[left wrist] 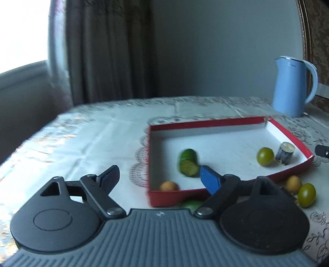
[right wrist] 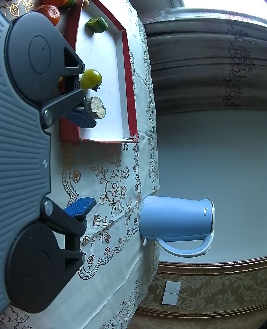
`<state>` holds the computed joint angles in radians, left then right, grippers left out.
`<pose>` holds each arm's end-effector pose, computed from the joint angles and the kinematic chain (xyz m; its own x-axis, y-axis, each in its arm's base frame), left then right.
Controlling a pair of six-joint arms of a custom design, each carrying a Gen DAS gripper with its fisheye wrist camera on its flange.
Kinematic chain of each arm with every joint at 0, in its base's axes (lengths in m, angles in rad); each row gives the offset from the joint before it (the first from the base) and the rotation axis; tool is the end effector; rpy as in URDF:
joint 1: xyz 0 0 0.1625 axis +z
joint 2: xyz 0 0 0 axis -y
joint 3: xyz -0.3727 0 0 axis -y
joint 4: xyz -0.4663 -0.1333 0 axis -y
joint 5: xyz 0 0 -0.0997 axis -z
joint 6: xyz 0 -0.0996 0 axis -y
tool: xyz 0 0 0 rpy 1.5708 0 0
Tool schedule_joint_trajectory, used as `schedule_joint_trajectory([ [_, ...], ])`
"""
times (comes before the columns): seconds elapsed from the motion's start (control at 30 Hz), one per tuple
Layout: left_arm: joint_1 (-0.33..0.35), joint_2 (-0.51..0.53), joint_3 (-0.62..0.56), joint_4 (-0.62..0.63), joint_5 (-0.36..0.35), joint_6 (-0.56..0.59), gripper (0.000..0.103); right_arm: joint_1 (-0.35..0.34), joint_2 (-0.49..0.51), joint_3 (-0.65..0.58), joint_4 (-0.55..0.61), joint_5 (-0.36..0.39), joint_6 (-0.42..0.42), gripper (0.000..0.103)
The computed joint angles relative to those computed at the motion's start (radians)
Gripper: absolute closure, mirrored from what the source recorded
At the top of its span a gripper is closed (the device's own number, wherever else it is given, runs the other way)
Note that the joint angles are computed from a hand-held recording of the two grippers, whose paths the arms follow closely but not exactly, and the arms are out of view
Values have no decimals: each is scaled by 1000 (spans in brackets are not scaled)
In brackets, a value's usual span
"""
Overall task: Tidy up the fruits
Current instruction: 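Withdraw the open left tool from the tray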
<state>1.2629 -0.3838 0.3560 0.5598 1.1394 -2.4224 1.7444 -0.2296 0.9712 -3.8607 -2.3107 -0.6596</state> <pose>-0.0876 -0.8527 0.1832 -0.6322 0.2672 -0.7273 0.7579 0.4086 -0.5086 0.2003 -0.7594 0.0304 -0.6645 0.4103 0.6246 -0.5202 0.3462 -0.7807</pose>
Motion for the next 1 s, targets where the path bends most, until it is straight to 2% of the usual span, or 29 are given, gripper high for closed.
schedule_joint_trajectory([
  [0.07, 8, -44, 57, -5, 14, -45, 17, 0, 0, 1, -2, 2, -4, 28],
  [0.13, 21, -26, 10, 92, 49, -100, 12, 0, 0, 2, -2, 5, -9, 28],
  [0.2, 29, -36, 26, 126, 51, -136, 11, 1, 2, 0, 3, 3, -11, 28],
  [0.27, 34, -64, 80, 120, 47, -144, 10, 1, 2, 0, 6, 1, -13, 27],
  [0.33, 38, -130, 194, 48, 52, -140, 7, 1, 6, -7, 10, -6, -15, 27],
  [0.47, 54, -180, 264, 41, 135, -141, 5, 1, 8, -11, 23, -17, -7, 27],
  [0.53, 55, -180, 266, 55, 154, -131, 4, 2, 10, -15, 24, -23, -6, 27],
  [0.67, 45, -180, 289, 52, 142, -91, 4, 1, -2, 6, 21, -12, 8, 27],
  [0.8, 36, -145, 255, 80, 109, -79, 3, 1, -63, 101, 67, 26, 98, 27],
  [0.87, 32, -156, 282, 40, 90, -60, 1, 3, -92, 151, 94, 33, 135, 27],
  [1.0, 30, -133, 249, 63, 54, -63, 0, 5, -123, 219, 147, 48, 159, 27],
])
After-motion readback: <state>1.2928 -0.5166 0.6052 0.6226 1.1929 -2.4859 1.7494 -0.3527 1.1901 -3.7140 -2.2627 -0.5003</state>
